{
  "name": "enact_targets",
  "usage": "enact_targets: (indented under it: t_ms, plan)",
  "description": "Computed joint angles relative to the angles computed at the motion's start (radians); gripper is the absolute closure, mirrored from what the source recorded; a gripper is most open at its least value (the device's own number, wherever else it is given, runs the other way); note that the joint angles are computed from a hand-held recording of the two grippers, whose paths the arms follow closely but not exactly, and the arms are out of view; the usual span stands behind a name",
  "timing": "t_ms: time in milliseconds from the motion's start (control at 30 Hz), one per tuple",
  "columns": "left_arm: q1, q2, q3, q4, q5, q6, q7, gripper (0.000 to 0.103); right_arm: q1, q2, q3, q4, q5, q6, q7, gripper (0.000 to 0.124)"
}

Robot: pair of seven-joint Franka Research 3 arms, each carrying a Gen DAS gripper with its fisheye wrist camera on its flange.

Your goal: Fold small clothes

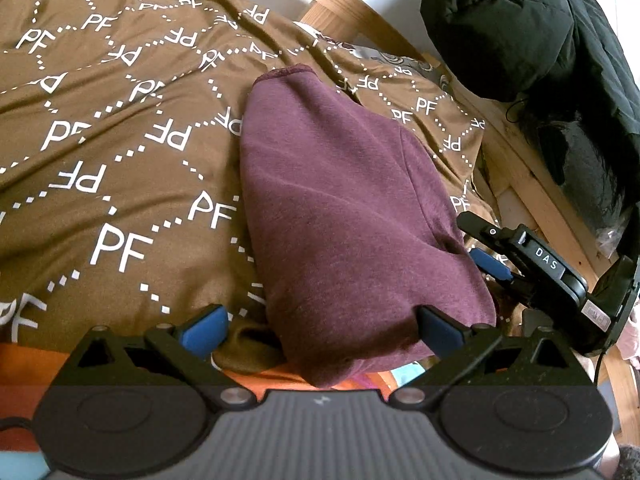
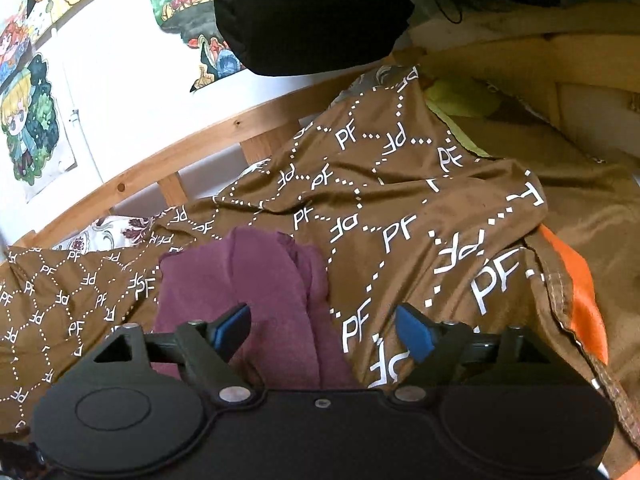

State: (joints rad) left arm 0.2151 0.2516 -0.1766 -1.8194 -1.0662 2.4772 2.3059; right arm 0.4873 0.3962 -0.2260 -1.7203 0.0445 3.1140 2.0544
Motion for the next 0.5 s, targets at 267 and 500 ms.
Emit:
enact_targets:
  t_ms: [267,500]
  plan:
    - [-0.002,0.001,-0.002,0.0,0.004,0.006,0.003,0.001,0.032,0.006,-0.04,-0.008,0.008,0.04,0.016,0.022]
    - [-0.004,-0.001,-0.003,-0.003,0.008,0.015,0.009,0.001,0.089,0.015,-0.108,-0.01,0.025,0.047,0.03,0.022]
